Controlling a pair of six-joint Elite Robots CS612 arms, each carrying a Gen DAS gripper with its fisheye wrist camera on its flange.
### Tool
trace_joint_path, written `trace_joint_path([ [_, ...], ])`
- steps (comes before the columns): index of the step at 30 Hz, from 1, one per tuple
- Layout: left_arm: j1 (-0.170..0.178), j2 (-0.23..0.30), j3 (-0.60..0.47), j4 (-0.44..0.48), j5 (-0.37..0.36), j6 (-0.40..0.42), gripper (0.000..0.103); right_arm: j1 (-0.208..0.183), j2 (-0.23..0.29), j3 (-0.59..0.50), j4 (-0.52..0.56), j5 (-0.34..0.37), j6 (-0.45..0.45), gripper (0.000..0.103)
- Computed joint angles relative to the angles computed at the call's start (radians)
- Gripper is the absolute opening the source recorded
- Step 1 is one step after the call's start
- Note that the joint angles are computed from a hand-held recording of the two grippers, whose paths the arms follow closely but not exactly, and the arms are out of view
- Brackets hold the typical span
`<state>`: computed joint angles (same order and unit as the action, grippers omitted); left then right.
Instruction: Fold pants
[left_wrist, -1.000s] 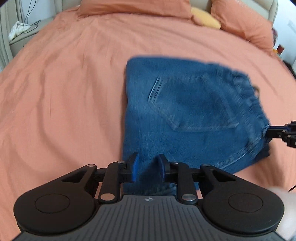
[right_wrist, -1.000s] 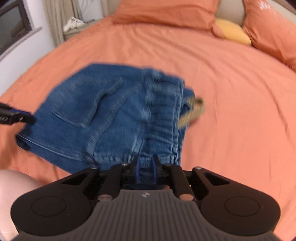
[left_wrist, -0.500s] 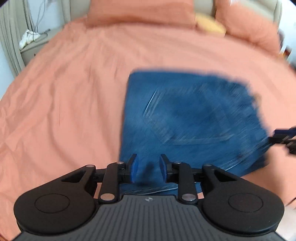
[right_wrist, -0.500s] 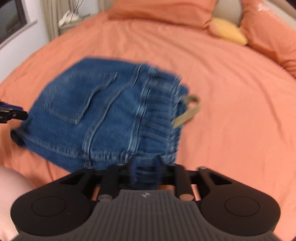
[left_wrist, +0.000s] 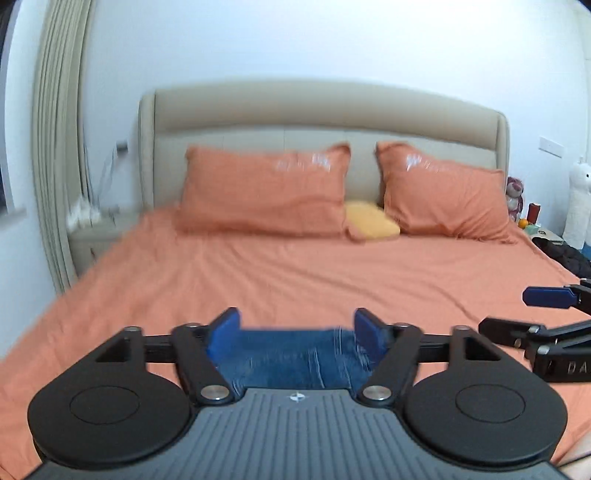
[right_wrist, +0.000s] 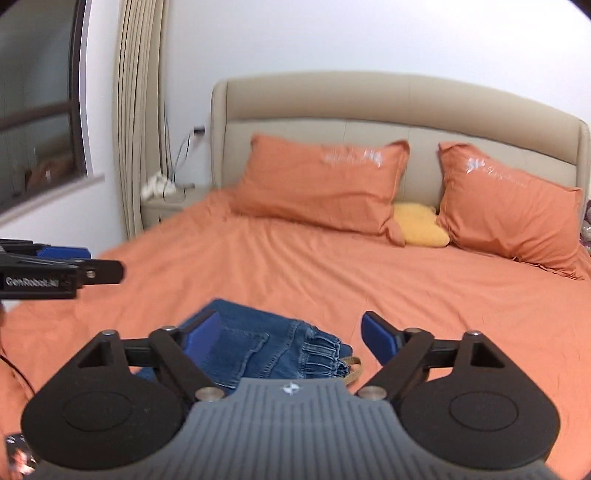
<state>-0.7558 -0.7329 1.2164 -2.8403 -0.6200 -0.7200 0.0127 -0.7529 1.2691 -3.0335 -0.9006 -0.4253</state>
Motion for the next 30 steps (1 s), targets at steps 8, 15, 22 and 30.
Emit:
trace_joint_path([
  [8,-0.026,0.011,-0.038,0.261,0.019,-0.172,0.090,-0.015,-0.067,0.164,-0.148,-0.044,0.098,0.085],
  [15,-0.026,0.007,-0.027,0.410,-0.101,-0.319,0.090,-0.005,-0.071,0.211,-0.074,-0.106,0.063,0.086],
  [22,-0.030,-0.001,0.007,0.430,-0.145,-0.400,0.090,-0.001,-0.059,0.228,-0.051,-0.126,0.052,0.087],
  [30,-0.029,-0.005,0.017,0.415,-0.158,-0.402,0.090,0.004,-0.057,0.228,-0.078,-0.138,0.054,0.088],
])
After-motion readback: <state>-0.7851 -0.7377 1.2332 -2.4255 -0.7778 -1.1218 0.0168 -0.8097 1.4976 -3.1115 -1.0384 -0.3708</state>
